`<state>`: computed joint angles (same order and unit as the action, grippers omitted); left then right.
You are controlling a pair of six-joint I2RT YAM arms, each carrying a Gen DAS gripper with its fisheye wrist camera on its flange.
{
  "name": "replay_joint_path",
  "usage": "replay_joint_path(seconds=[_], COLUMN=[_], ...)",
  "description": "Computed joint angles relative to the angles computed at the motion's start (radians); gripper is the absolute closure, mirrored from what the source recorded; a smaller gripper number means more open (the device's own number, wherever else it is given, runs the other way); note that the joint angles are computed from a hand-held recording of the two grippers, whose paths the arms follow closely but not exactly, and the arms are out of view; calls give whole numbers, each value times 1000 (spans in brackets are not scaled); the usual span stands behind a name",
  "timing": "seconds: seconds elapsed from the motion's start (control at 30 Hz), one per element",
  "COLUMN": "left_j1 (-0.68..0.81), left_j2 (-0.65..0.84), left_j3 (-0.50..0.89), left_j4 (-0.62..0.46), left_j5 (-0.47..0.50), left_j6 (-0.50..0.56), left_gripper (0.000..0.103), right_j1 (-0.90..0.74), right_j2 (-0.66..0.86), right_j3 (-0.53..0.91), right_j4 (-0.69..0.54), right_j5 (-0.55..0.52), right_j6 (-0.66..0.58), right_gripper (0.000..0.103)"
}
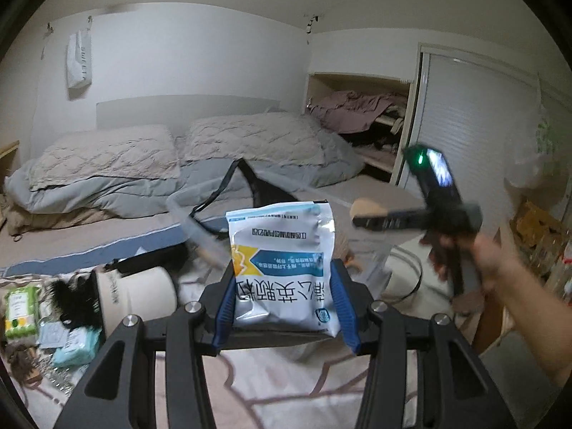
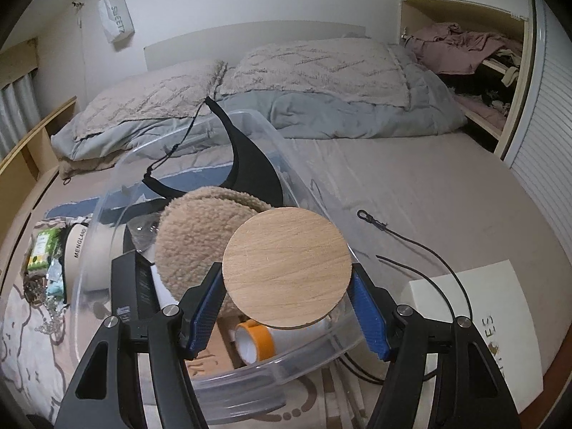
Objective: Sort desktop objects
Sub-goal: 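Lower the disc into the box and open the right tool while the left tool holds the sachet, then lower the sachet into the box and open the left tool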
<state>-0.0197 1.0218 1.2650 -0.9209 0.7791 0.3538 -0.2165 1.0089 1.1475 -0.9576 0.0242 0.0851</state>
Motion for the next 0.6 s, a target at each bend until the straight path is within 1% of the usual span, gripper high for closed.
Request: replay_joint_path(seconds=[0.07, 0.13, 0.2, 0.23, 0.33, 0.53, 0.6], left_j1=[-58, -136, -190, -223, -302, -407, -436], left_j2=[14, 29, 44, 54, 80, 155, 179], left_j3=[14, 22, 30, 31, 38, 51, 50], left_j4=[31, 71, 90, 104, 131, 167, 182], left_j5=[-34, -94, -125, -143, -208, -280, -299], left_j6=[-57, -118, -152, -171, -221, -302, -325], left_gripper=[54, 54, 54, 54, 54, 54, 54], right_j1=[-14, -24, -36, -42, -59, -59, -64], right_j2=[10, 9, 12, 9, -27, -128, -160], right_j3=[-10, -24, -25, -27, -41, -64, -70], right_j4=[15, 38, 47, 50, 57, 41, 33], right_j5=[-9, -17, -35, -44, -84, -124, -140], right_j6=[-20, -41, -51, -52, -48, -80, -89], right_gripper=[34, 34, 34, 32, 21, 20, 16])
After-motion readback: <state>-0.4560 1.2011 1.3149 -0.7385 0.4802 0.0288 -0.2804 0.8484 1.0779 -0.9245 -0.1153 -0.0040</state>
